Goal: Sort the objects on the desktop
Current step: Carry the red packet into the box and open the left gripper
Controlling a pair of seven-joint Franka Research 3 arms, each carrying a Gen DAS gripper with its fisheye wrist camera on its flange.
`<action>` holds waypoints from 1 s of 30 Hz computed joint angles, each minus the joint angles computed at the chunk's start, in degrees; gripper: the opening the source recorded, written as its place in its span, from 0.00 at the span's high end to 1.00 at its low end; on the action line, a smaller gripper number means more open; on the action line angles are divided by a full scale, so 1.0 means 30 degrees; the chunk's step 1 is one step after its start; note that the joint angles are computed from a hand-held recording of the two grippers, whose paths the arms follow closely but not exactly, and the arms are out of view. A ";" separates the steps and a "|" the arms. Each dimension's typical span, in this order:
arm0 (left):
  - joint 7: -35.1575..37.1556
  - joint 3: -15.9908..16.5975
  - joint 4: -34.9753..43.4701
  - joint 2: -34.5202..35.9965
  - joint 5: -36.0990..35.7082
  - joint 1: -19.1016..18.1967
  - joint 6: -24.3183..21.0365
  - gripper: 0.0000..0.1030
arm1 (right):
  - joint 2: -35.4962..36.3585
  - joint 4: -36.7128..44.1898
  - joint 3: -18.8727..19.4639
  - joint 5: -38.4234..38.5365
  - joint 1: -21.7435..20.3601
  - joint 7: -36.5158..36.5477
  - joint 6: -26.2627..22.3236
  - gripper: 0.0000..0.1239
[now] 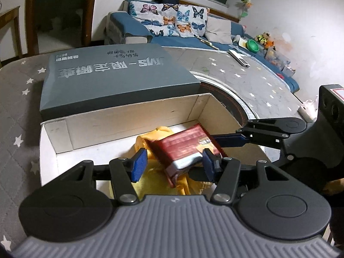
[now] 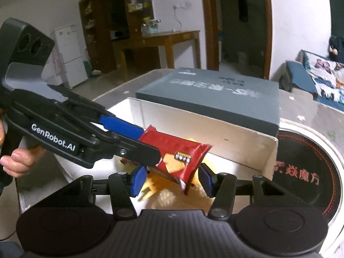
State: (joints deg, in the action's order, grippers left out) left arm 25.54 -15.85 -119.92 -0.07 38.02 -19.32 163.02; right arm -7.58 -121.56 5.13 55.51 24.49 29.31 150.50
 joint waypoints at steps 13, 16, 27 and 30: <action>-0.2885 -0.0441 0.0437 -0.0459 0.3446 -0.0349 -0.2813 0.26 | -0.0387 -0.0912 0.0017 -0.0376 0.0063 0.0902 0.1042 0.45; -0.3442 -0.0555 0.0426 -0.0604 0.4038 -0.0427 -0.3357 0.26 | -0.0590 -0.1145 -0.0035 -0.0364 0.0141 0.1074 0.1265 0.41; -0.5999 -0.1130 0.0029 -0.1580 0.5968 -0.0633 -0.5428 0.10 | -0.1387 -0.1949 -0.0281 0.0130 0.0532 0.1257 0.1974 0.28; -0.6836 -0.1364 -0.0159 -0.1912 0.6477 -0.0648 -0.6103 0.04 | -0.1541 -0.2138 -0.0355 0.0348 0.0632 0.1317 0.2109 0.24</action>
State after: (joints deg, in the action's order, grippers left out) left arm 5.03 -19.94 -120.40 -5.81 57.45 -21.26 144.71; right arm -12.20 -127.97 4.07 56.56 26.38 33.26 156.83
